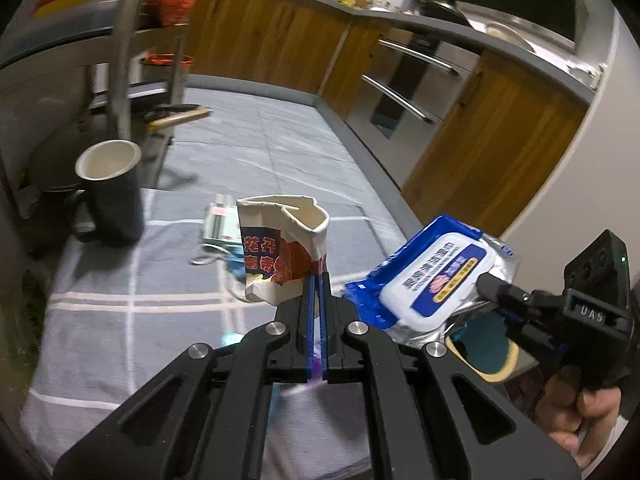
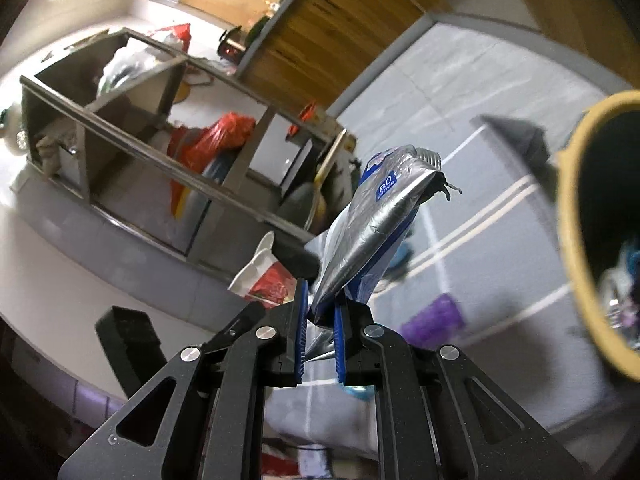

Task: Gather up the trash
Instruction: 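Grasp the blue-white wipes package with the right gripper, then carry the cup and wipes package over the bin and open both grippers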

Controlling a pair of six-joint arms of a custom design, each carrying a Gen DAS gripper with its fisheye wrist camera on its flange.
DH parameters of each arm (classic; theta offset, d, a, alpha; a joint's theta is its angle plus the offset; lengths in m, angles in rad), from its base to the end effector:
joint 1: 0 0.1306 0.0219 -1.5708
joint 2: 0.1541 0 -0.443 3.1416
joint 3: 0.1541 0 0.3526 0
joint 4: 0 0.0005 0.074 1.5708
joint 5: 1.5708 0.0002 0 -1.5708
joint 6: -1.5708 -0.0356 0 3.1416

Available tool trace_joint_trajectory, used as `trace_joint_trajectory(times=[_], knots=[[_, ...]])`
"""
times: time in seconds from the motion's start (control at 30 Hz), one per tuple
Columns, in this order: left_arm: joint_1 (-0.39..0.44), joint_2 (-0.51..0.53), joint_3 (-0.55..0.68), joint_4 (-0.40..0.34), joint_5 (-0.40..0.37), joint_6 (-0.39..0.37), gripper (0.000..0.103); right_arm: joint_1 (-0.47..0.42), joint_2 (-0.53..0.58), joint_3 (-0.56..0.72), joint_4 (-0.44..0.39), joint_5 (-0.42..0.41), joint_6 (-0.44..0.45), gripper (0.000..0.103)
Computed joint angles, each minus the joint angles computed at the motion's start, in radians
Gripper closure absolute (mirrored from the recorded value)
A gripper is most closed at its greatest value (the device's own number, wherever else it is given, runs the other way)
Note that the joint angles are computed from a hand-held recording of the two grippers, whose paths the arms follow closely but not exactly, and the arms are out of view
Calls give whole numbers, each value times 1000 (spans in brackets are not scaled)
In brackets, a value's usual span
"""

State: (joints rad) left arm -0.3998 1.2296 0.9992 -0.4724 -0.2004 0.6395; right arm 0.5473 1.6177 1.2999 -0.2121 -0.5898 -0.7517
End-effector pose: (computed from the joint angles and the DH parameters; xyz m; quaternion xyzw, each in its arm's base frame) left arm 0.3395 -0.1363 0.4148 -0.1497 0.8912 -0.1290 0.4082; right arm 0.4464 0.2947 0.4020 -0.0591 0.8406 0.4886 0.2264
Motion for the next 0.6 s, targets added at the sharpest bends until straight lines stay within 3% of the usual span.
trace_joint_trajectory(times=[0.43,0.6], knots=[[-168,124,106,2,2,-37,102,-197,-159,-194,-34,-3,136,90],[-208,171,143,3,21,-55,102,-271,-192,-255,-9,-13,139,90]])
